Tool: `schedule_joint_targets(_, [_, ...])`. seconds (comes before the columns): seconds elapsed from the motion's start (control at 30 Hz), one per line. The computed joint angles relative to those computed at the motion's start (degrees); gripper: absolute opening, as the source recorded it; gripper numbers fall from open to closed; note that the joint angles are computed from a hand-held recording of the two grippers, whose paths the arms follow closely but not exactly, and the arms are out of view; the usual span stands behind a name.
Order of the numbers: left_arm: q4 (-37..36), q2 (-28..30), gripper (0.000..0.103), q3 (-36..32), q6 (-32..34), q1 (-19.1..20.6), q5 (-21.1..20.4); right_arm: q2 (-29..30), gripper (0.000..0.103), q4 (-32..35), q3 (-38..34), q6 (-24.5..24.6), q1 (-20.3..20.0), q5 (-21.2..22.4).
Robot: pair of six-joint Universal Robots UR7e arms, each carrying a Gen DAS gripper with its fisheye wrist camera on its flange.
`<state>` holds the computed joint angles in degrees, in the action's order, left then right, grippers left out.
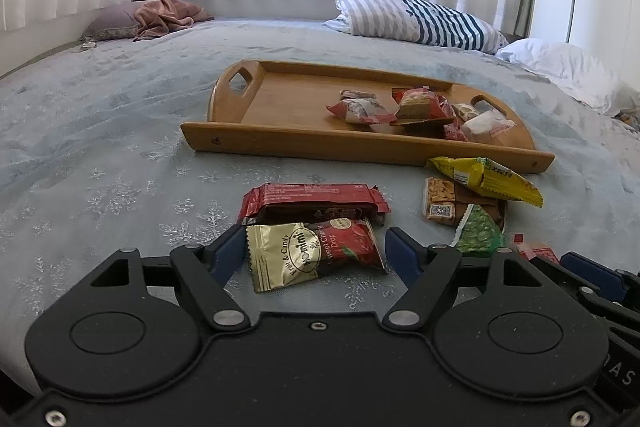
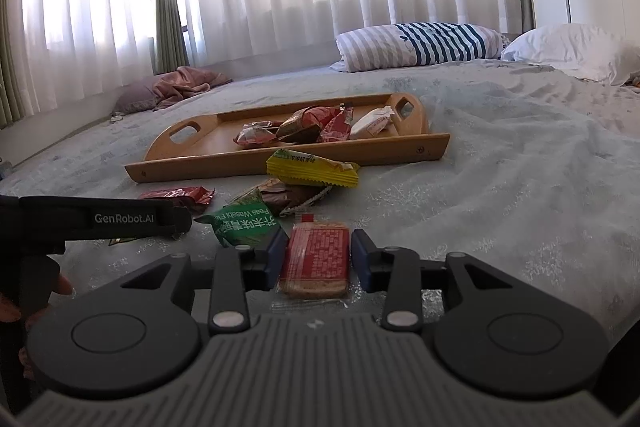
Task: Organize snacks
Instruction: 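Grasp a red wafer packet with the right gripper while the left lowers toward red-gold packets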
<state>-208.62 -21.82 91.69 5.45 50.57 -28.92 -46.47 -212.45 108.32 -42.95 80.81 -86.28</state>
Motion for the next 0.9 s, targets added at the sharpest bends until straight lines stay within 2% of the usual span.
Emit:
schedule_joint_targets(0.07, [0.1, -0.1, 0.074, 0.1, -0.1, 0.0, -0.2, 0.2, 0.055, -0.1, -0.3, 0.0, 0.0, -0.2])
schedule_joint_targets(0.17, [0.1, 0.0, 0.069, 0.1, -0.1, -0.1, 0.0, 0.4, 0.056, -0.1, -0.5, -0.1, 0.1, -0.4])
schedule_joint_targets(0.6, [0.4, -0.6, 0.064, 1.1, 0.5, -0.5, -1.8, 1.3, 0.056, -0.5, -1.3, -2.6, 0.5, -1.4])
schedule_joint_targets(0.7, [0.4, -0.5, 0.059, 1.2, 0.8, -0.9, -2.1, 1.1, 0.05, 0.4, -1.2, -3.6, 0.6, -1.3])
schedule_joint_targets(0.73, [0.5, -0.6, 0.058, 1.2, 0.9, -0.9, -2.2, 1.0, 0.044, 0.7, -1.2, -3.9, 0.6, -1.3])
schedule_joint_targets(0.9, [1.0, -0.7, 0.055, 1.3, 0.3, -1.1, -2.6, 0.5, 0.043, 1.5, -1.0, -4.5, 0.5, -1.0])
